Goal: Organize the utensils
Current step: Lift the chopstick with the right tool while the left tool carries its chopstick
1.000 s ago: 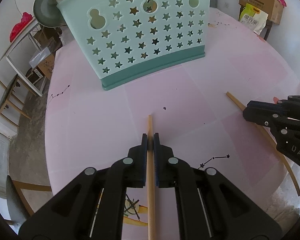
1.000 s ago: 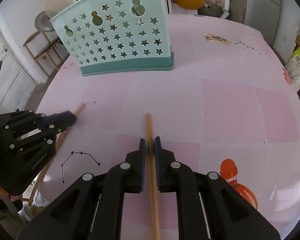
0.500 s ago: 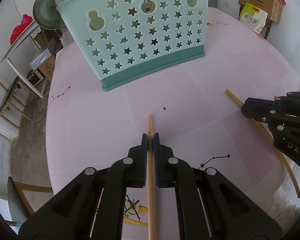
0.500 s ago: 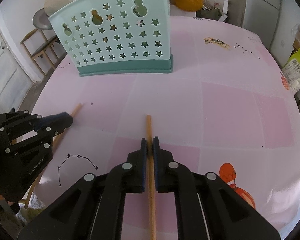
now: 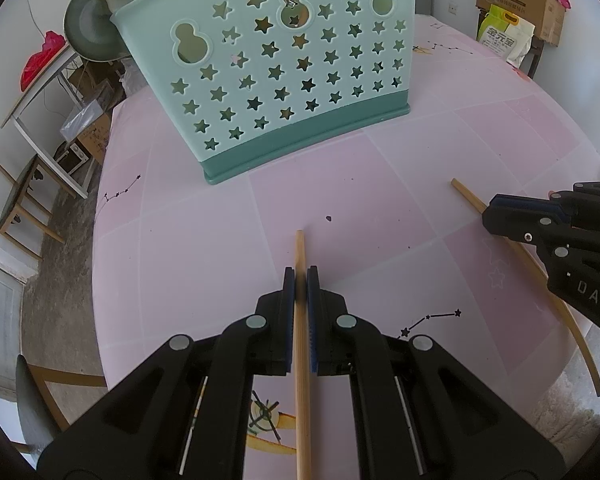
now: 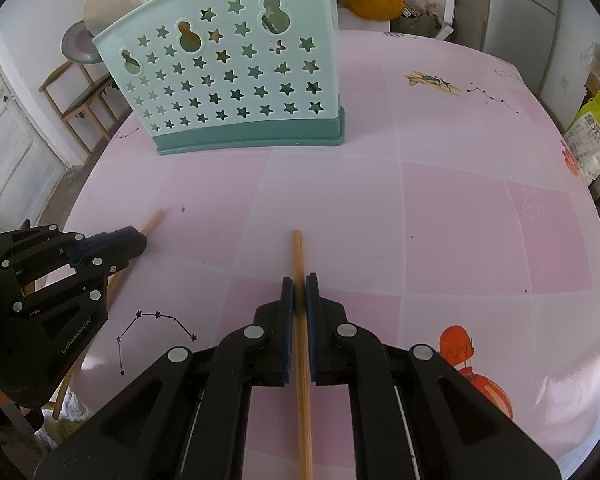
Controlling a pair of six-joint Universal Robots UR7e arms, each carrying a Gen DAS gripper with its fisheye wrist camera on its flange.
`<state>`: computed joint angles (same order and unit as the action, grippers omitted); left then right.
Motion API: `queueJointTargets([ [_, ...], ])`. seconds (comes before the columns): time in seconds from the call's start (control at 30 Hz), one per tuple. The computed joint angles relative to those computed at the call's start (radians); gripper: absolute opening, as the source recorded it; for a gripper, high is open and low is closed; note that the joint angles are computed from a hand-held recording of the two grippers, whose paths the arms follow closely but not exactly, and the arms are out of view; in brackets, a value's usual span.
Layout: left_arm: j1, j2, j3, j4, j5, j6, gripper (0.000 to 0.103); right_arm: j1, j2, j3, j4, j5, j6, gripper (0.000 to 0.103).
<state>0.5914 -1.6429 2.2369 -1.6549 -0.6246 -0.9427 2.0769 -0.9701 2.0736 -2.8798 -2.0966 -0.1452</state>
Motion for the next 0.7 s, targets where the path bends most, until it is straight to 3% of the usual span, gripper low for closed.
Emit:
queueJointTargets([
  [0.33,0.003,-0.014,0.013,-0.037,0.003,0.014,0.005,-0.001,0.001,0.003,-0.01,-0.001,-0.005,0.007],
  [0.7,0.003,-0.215,0.087,-0.359,-0.033,0.167,0.004,0.0,0.003,0.004,-0.021,-0.002,0.005,0.007],
])
